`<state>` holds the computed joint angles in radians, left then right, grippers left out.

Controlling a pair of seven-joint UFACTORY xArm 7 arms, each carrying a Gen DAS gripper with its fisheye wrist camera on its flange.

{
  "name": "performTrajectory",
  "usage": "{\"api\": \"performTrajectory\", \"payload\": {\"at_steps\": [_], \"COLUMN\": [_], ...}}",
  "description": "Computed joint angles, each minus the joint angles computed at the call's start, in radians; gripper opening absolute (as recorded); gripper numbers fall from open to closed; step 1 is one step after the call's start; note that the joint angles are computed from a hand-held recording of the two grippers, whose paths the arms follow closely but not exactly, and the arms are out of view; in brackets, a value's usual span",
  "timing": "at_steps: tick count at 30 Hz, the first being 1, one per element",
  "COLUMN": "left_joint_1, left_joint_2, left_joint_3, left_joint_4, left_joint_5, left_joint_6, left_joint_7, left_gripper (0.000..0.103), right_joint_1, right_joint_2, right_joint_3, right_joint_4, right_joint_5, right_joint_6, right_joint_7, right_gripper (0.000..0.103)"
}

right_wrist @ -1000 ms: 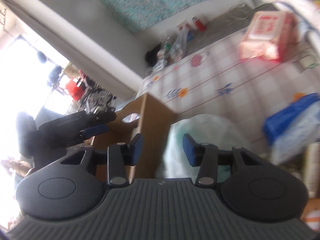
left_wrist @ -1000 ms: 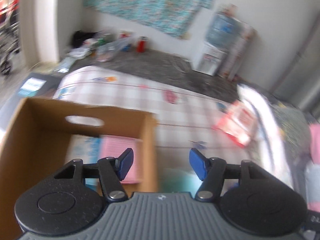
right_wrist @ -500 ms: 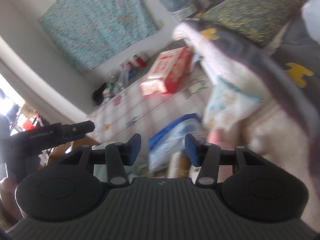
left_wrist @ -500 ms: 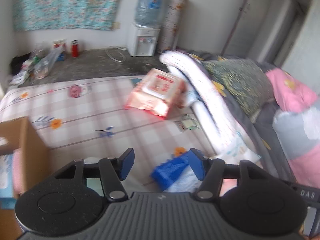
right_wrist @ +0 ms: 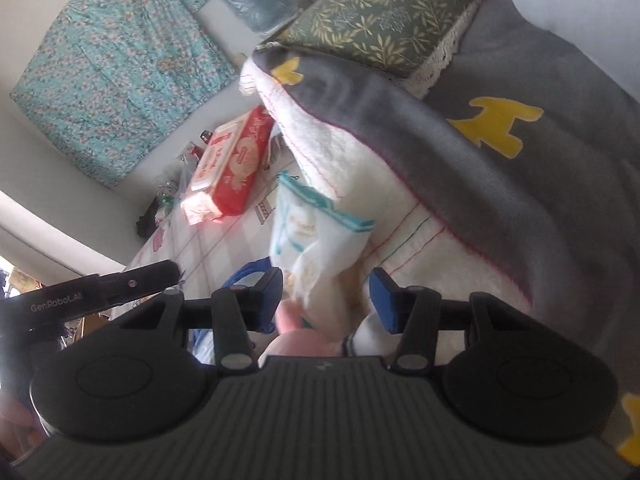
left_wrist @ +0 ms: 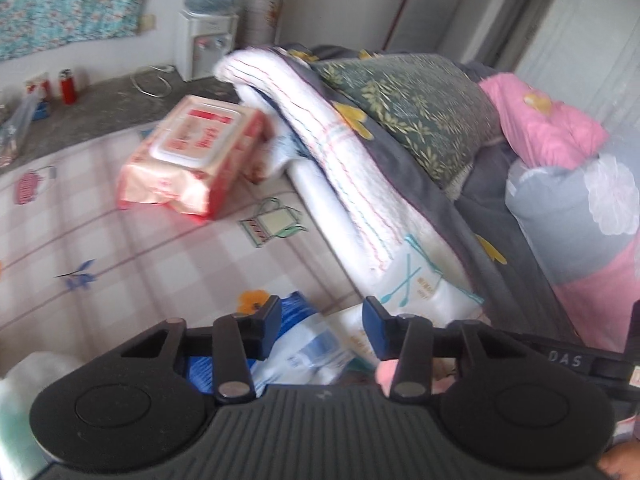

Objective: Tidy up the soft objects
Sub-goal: 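Move the left tool over the bed toward the white cotton-pad bag, then close the left tool on the white cotton-pad bag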

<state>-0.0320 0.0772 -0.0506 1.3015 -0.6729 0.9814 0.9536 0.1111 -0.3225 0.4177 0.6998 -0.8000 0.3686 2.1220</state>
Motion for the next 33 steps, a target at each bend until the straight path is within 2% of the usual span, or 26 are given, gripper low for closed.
{"api": "performTrajectory", "payload": {"at_steps": [5, 9, 14, 20, 25, 33], "left_joint_1": [-0.023, -0.027, -0.026, -0.025, -0.016, -0.023], "left_joint_2": [0.075, 0.13, 0.181, 0.226, 0.258, 0.282], "left_joint_3": [-0.028, -0.05, -0.07, -0.088, -0.099, -0.111], "left_joint_4": [0.055, 0.102, 0.148, 0.187, 0.222, 0.239], "left_joint_5": [0.016, 0.011, 0.002, -0.001, -0.017, -0.026], "left_joint_6": [0.027, 0.055, 0.082, 0.105, 0.14, 0.15], "left_joint_7": [-0.046, -0.085, -0.115, -0.14, -0.157, -0.17], "left_gripper": [0.036, 0.035, 0.036, 0.043, 0.05, 0.052], "right_joint_1": [-0.041, -0.036, -0.022, 0.007, 0.017, 0.032], "right_joint_2": [0.066, 0.081, 0.115, 0.113, 0.127, 0.129], "right_joint_3": [-0.012, -0.033, -0.062, -0.097, -0.116, -0.145], "right_joint_4": [0.016, 0.018, 0.036, 0.018, 0.025, 0.019], "right_joint_5": [-0.084, -0.142, -0.215, -0.309, -0.376, -0.46], "right_joint_6": [-0.065, -0.085, -0.079, -0.08, -0.087, -0.107], "right_joint_7": [0.044, 0.089, 0.144, 0.237, 0.292, 0.374], "right_gripper": [0.048, 0.047, 0.039, 0.029, 0.026, 0.024]}}
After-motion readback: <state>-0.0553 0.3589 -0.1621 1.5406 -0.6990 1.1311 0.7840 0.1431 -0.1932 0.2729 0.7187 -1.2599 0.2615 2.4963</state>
